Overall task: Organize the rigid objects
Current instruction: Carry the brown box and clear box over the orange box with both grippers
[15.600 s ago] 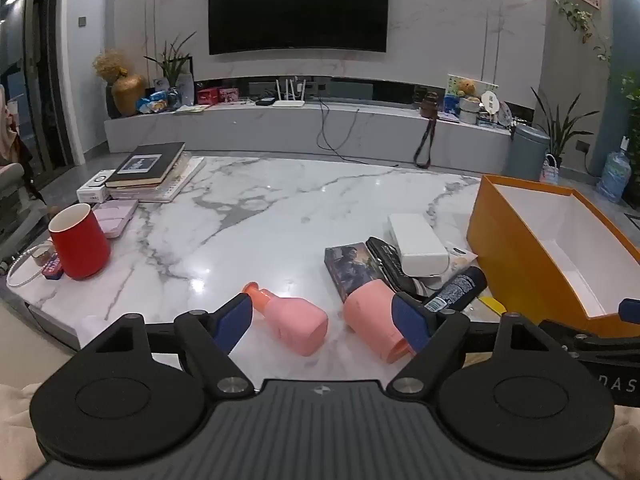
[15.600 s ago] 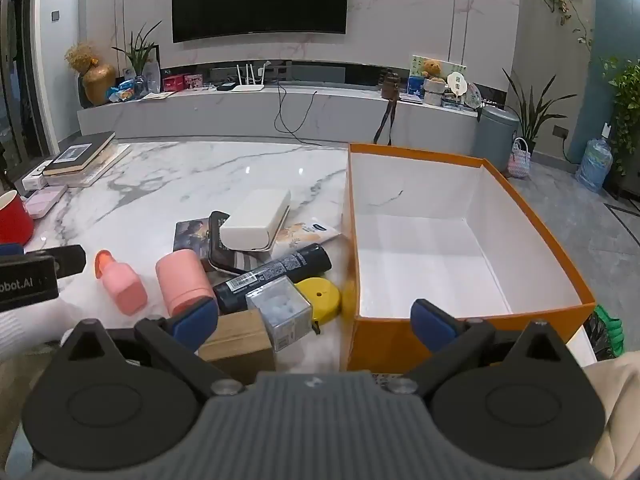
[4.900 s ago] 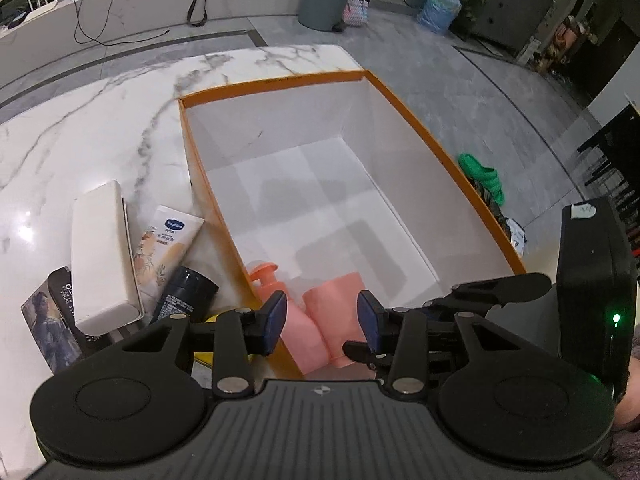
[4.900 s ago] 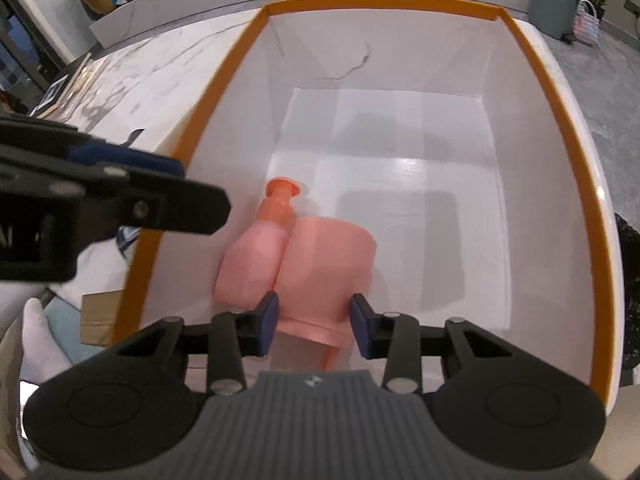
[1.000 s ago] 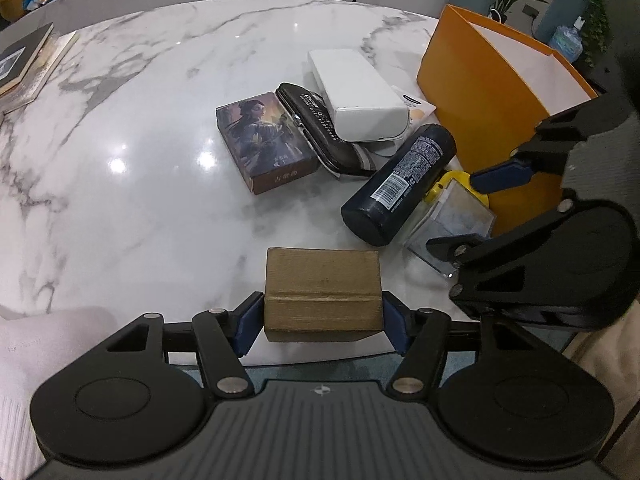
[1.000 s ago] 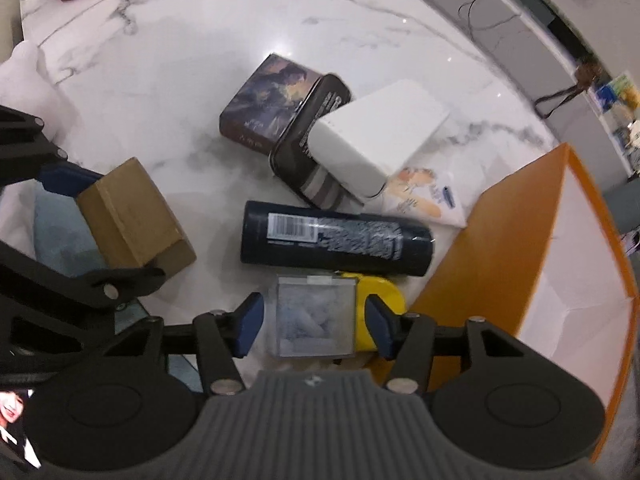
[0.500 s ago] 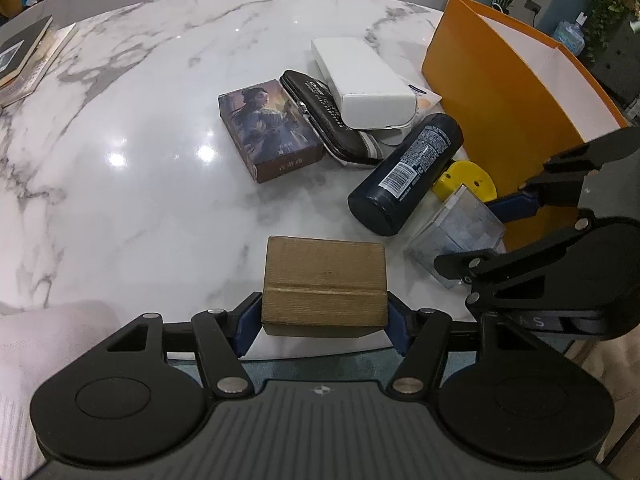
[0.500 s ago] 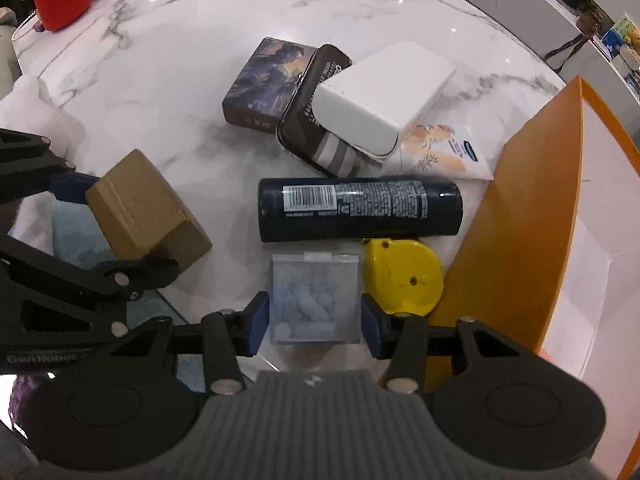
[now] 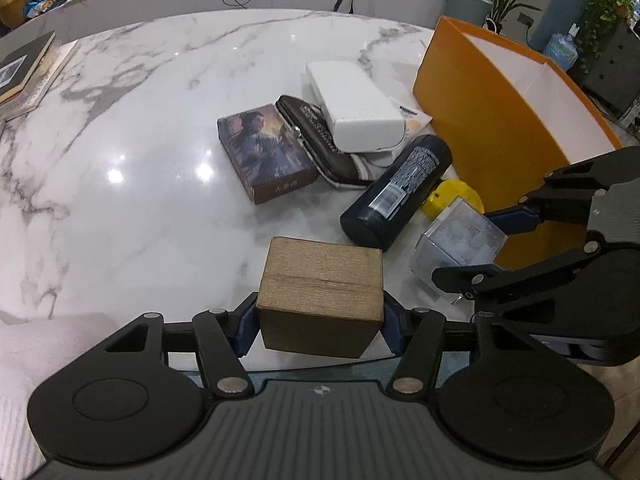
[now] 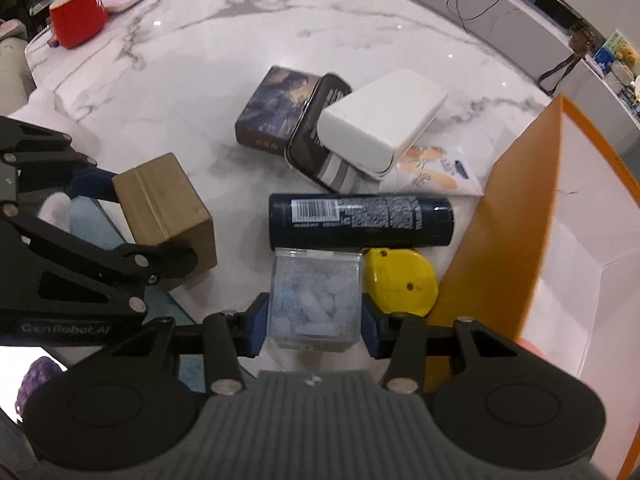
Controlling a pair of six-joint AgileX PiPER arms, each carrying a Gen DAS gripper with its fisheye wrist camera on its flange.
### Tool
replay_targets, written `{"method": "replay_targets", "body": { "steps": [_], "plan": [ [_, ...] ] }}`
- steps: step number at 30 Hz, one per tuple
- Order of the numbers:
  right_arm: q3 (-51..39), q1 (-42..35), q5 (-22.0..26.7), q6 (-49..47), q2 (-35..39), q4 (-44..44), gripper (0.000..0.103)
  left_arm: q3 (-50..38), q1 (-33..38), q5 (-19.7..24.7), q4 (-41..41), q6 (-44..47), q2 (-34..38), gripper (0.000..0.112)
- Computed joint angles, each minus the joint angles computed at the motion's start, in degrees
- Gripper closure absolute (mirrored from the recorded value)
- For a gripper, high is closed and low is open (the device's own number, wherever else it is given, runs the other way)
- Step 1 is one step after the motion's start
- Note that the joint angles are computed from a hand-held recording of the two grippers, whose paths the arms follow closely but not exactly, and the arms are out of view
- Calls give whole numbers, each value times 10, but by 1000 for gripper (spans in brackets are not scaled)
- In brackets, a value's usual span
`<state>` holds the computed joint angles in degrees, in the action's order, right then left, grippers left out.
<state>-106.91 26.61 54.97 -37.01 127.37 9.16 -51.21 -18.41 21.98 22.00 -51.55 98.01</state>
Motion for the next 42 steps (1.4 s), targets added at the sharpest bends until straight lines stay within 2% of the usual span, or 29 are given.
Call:
{"method": "replay_targets", "body": {
  "steps": [10, 12, 16, 20, 25, 33, 38, 42],
  "plan": [
    [47, -30, -29, -41, -75, 56, 57, -10, -23, 24, 41, -51, -59, 44],
    [40, -40, -18, -46, -86, 69, 57, -19, -30, 30, 47, -52, -71, 44],
    [13, -66, 11, -53, -98, 93, 57, -43, -32, 25, 13, 1, -83, 44],
    [-2, -92, 30, -67, -116, 107, 57, -83, -48, 41, -3, 50, -77, 44],
    [-38, -130, 65, -67, -116, 120, 57, -151, -60, 55, -55, 135, -53, 43],
    [-46, -168, 55, -63, -108, 100, 57, -280, -74, 72, -140, 275, 29, 44],
    [-71, -192, 69, -66, -81, 71, 57, -373, -85, 101, -203, 372, 100, 43],
    [-132, -206, 107, -62, -32, 41, 57, -452, -91, 128, -235, 414, 163, 44]
  ]
}}
